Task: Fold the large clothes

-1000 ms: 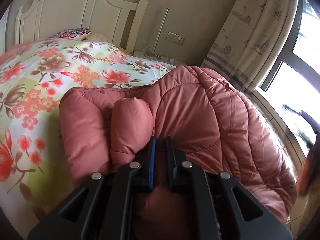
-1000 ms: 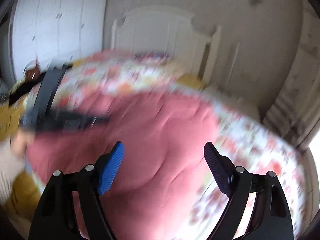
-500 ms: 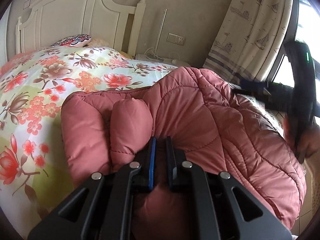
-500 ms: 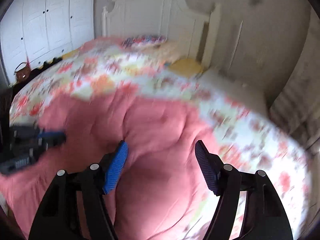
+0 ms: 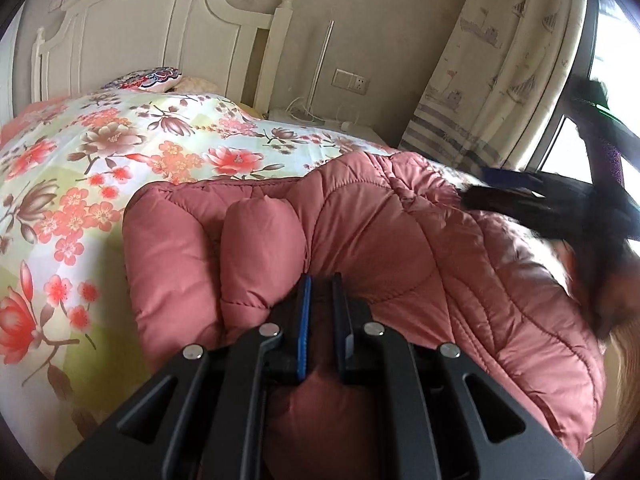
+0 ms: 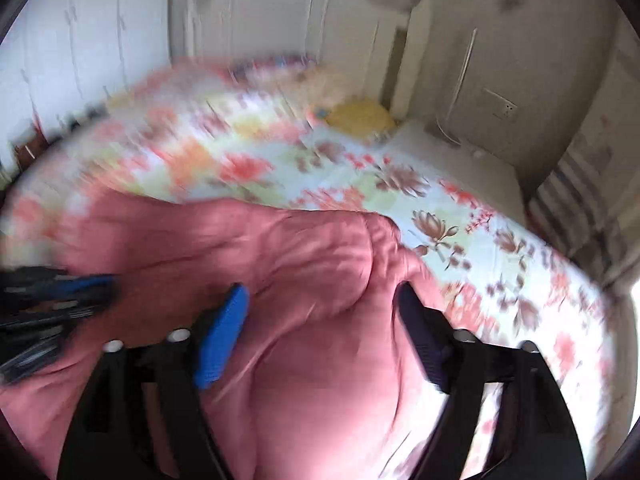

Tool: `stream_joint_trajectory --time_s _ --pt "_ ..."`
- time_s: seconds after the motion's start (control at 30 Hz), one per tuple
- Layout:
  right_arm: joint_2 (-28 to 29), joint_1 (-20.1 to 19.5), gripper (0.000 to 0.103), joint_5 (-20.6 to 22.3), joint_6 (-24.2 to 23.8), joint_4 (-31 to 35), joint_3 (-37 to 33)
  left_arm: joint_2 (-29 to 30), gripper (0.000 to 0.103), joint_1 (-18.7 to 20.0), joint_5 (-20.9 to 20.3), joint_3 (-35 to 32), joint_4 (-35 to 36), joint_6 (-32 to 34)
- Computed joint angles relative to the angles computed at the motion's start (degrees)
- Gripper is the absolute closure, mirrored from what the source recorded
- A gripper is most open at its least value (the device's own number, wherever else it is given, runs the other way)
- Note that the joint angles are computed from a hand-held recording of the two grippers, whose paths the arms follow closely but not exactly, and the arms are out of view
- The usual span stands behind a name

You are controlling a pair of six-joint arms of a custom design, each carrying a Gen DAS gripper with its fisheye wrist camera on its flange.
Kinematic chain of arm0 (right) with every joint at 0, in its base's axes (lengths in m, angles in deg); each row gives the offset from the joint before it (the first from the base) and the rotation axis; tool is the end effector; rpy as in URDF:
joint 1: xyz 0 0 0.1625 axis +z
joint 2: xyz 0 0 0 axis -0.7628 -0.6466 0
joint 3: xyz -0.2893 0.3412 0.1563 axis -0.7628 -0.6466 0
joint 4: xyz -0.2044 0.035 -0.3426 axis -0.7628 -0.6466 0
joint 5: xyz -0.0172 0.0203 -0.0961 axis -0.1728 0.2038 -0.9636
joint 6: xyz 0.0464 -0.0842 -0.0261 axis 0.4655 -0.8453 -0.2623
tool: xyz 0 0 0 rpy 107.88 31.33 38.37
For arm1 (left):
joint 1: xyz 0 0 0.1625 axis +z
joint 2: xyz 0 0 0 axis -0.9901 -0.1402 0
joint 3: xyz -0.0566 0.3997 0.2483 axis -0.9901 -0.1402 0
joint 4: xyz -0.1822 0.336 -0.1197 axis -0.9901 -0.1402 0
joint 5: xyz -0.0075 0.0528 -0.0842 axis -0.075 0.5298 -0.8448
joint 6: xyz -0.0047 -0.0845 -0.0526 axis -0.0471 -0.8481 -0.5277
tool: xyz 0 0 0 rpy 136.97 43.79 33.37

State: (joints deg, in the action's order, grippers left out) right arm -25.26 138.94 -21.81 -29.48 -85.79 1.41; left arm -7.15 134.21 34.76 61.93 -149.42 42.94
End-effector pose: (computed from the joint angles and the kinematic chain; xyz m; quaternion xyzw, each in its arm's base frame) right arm 0.1044 -0.7610 0.2230 0.4374 -0.8428 0.2159 0.2275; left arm -0.2073 -0.5995 0.1004 0.1280 0.8772 -0.4051 0.2237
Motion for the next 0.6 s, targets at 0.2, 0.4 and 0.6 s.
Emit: stream_joint_trajectory --time_s 0.2,0.4,0.6 --pt "-9.9 -6.1 0.004 8.6 -10.1 -9.3 19.5 0.2 0.092 -0.5 1.1 0.0 0.3 -0.1" --pt "-12.0 -8.0 0.005 11.1 -4.8 -14.6 23.8 1.4 0.092 -1.8 5.0 -0.2 0.2 1.0" --pt "-12.8 -9.5 0.005 19.6 -12.3 -30.1 33.4 1.7 0.092 -1.9 5.6 -0.1 -0.7 1.7"
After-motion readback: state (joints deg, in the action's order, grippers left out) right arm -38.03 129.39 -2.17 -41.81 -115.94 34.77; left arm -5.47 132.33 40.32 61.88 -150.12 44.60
